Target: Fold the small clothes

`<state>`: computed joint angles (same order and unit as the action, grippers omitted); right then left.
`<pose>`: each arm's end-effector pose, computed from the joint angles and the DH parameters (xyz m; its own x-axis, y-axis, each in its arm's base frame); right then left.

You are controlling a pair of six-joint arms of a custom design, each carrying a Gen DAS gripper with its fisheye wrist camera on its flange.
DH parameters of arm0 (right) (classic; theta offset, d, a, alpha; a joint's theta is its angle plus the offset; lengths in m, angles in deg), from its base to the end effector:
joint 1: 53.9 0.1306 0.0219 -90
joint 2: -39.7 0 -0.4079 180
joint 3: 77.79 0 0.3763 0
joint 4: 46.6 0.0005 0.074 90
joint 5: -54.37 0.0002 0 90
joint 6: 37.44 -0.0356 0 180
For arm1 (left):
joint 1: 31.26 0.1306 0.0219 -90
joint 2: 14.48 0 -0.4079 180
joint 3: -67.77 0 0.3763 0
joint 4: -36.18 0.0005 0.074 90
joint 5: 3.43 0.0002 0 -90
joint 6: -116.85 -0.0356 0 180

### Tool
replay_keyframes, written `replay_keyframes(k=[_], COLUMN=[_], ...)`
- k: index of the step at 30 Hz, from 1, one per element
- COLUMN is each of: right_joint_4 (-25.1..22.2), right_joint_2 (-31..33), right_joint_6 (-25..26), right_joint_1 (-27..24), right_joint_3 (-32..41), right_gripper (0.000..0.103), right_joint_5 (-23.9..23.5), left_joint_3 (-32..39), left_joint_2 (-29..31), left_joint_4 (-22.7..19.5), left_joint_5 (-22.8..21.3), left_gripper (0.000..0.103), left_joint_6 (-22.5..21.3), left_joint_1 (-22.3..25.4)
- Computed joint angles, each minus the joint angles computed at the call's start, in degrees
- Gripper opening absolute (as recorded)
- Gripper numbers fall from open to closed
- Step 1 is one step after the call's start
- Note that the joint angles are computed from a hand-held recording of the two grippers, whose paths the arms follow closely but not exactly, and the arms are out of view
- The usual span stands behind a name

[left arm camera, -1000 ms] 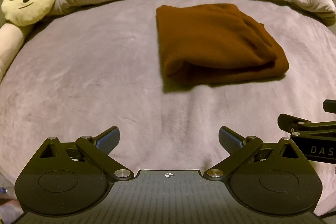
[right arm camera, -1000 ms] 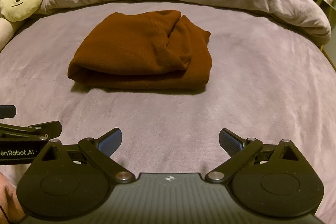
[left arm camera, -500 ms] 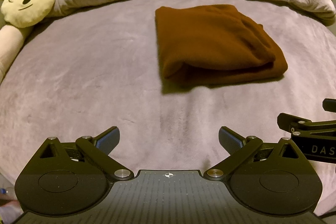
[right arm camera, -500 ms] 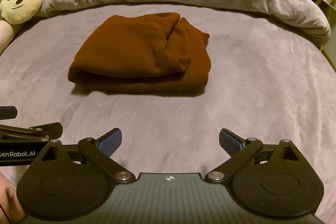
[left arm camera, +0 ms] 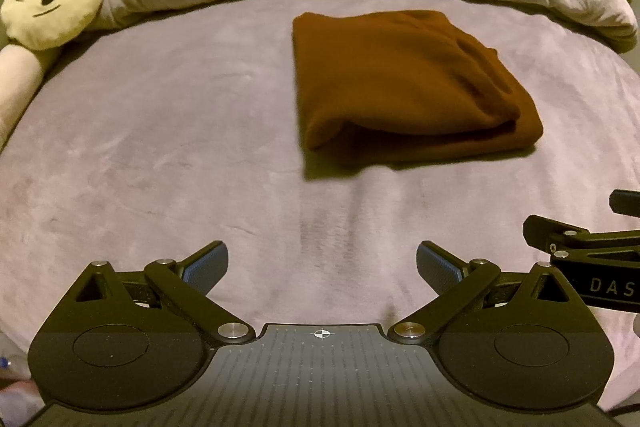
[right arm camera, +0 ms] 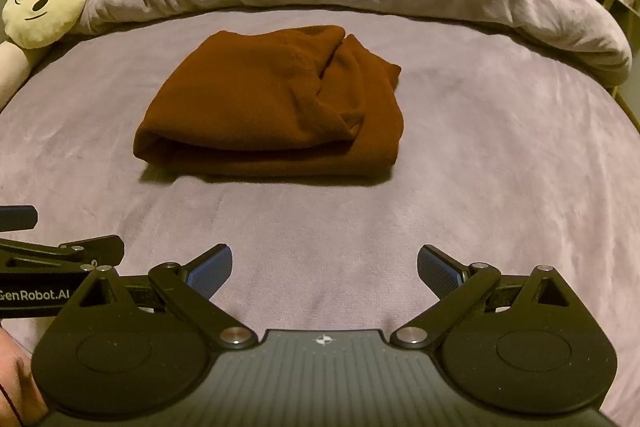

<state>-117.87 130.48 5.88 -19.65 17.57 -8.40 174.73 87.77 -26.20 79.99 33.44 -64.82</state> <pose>0.3766 0.2361 0.4714 -0.7760 0.2543 -0.5772 0.3116 0.9502 -0.0004 0.4535 -0.2965 0.4676 -0.7566 0.3651 -0.5424 0.4140 0.9096 0.0348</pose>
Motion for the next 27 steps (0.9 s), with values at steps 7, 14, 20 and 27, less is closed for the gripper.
replay_keyframes(k=[7,14,20,27], right_joint_4=[0.05,0.06,0.07,-0.07], right_joint_2=[-0.07,0.07,-0.06,-0.12], right_joint_6=[0.18,0.05,0.09,0.16], right_joint_1=[-0.02,0.09,0.03,-0.10], right_joint_3=[0.05,0.19,0.18,0.20], right_gripper=[0.099,0.099,0.099,0.099], right_joint_5=[-0.21,0.06,-0.09,-0.12], left_joint_3=[-0.15,-0.58,-0.44,-1.20], left_joint_2=[-0.07,-0.35,-0.33,-0.86], left_joint_4=[0.13,0.80,0.78,2.34], left_joint_5=[-0.61,-0.93,-0.86,-0.01], left_gripper=[0.103,0.103,0.103,0.103], left_joint_6=[0.21,0.23,-0.22,0.11], left_joint_1=[-0.29,-0.40,-0.33,-0.16])
